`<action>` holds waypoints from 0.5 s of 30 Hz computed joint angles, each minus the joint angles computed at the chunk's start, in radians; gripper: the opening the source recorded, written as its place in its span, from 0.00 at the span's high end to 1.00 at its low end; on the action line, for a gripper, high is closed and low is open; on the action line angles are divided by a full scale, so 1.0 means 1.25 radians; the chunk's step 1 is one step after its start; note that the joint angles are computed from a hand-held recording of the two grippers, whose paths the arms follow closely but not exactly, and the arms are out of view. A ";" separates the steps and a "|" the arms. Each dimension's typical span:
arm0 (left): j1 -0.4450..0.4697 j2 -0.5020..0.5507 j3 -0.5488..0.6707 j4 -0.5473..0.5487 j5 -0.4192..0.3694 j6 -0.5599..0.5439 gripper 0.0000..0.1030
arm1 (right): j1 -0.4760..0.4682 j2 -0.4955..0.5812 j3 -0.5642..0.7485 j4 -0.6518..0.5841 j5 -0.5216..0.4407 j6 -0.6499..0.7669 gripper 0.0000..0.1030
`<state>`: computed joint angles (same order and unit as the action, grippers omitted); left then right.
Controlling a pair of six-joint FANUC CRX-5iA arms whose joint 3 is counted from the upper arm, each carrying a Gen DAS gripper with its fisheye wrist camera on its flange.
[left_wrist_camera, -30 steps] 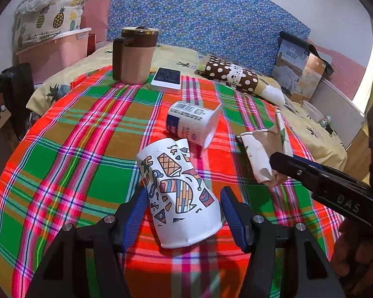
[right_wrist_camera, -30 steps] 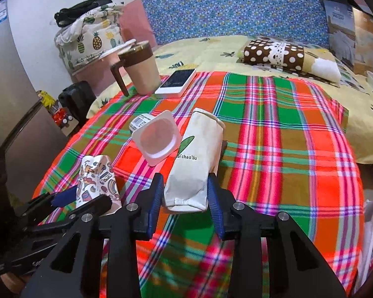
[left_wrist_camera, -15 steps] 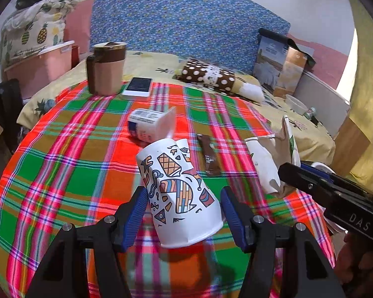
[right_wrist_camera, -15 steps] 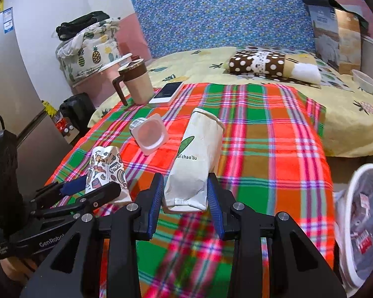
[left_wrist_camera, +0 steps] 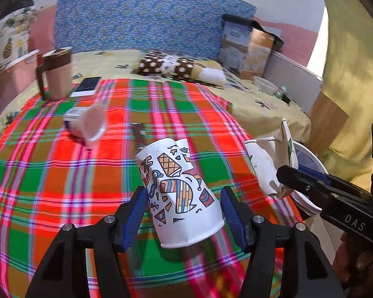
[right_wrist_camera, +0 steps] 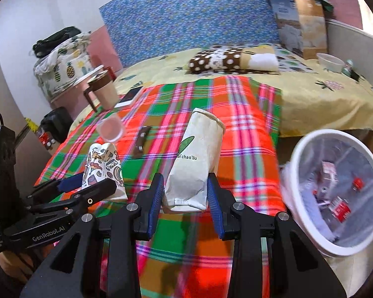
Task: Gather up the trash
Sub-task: 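Grasp the patterned paper cup with the left tool while the right tool grasps the white cloth bag, then carry the paper cup and cloth bag in both tools over the white wastebasket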
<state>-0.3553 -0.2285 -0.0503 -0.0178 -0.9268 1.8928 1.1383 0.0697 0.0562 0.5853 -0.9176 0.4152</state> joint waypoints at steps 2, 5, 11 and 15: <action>-0.013 0.013 0.007 0.009 0.007 -0.012 0.41 | -0.001 -0.011 -0.016 0.014 -0.006 -0.023 0.64; -0.034 0.039 0.028 0.019 0.014 -0.033 0.41 | -0.004 -0.028 -0.039 0.031 -0.014 -0.053 0.64; -0.062 0.086 0.064 0.035 0.024 -0.062 0.41 | -0.008 -0.062 -0.087 0.057 -0.035 -0.110 0.64; -0.080 0.113 0.084 0.046 0.032 -0.081 0.41 | -0.013 -0.087 -0.117 0.069 -0.050 -0.142 0.64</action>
<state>-0.4555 -0.0877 0.0551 0.0395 -0.8868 1.7917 1.1220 -0.0388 -0.0905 0.6717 -0.9797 0.2378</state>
